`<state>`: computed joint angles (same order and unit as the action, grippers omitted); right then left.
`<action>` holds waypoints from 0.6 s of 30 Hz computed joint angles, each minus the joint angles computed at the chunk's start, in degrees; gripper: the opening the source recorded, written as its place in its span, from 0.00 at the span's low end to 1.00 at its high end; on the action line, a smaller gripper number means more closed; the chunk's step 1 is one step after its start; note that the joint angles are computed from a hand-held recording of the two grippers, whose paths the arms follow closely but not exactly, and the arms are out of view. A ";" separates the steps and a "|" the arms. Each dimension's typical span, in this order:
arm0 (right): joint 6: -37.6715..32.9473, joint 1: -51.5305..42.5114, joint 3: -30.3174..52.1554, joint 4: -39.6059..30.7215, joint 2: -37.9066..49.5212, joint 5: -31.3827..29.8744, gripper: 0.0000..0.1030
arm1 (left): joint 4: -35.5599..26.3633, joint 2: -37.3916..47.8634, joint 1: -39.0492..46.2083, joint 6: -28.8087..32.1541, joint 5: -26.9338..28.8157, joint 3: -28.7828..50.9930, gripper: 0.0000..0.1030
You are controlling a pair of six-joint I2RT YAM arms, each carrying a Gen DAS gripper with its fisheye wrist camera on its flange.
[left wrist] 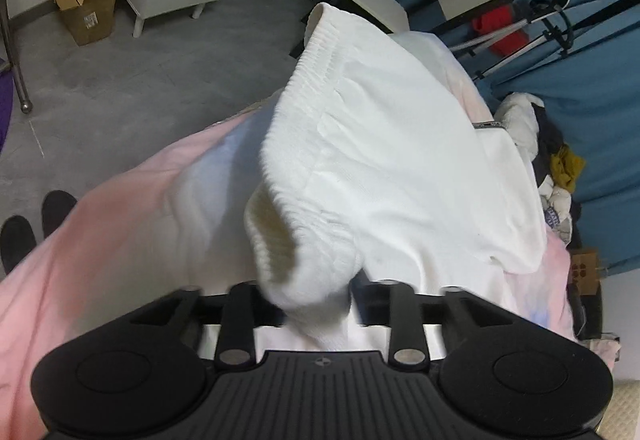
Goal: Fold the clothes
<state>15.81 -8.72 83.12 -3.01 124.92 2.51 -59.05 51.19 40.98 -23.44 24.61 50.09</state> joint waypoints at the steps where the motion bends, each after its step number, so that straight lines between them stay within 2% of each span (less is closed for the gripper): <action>1: 0.26 -0.05 -0.81 0.63 -0.83 -0.61 0.78 | -1.08 -0.92 -0.93 0.05 -1.49 0.69 0.52; 3: 0.27 0.00 -2.76 2.31 -3.00 -2.54 0.78 | -3.18 -2.63 -3.12 -0.08 -4.66 2.16 0.54; 4: 0.12 0.13 -4.10 3.61 -4.39 -3.59 0.78 | -3.92 -4.11 -4.49 -0.46 -6.54 2.91 0.59; 6: -0.80 0.54 -7.17 6.50 -7.51 -5.53 0.78 | -4.72 -5.16 -11.72 -4.52 -13.89 5.53 0.66; 9: -2.07 1.25 -10.96 10.27 -11.44 -8.42 0.79 | -7.41 -5.82 -26.12 -10.58 -27.93 11.41 0.78; 13: -3.74 2.35 -12.30 11.82 -13.41 -10.66 0.79 | -9.28 0.84 -48.86 -19.16 -47.52 20.54 0.80; 16: -4.37 2.95 -11.94 11.82 -13.26 -12.03 0.79 | -4.57 9.51 -60.91 -19.18 -58.83 25.39 0.82; 18: -4.24 3.02 -11.32 11.43 -12.74 -13.00 0.79 | 5.32 17.22 -62.76 -13.33 -59.80 27.31 0.82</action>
<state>11.57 -5.69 71.80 8.41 112.18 -10.49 -53.74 68.41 -21.78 -36.76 -35.19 77.40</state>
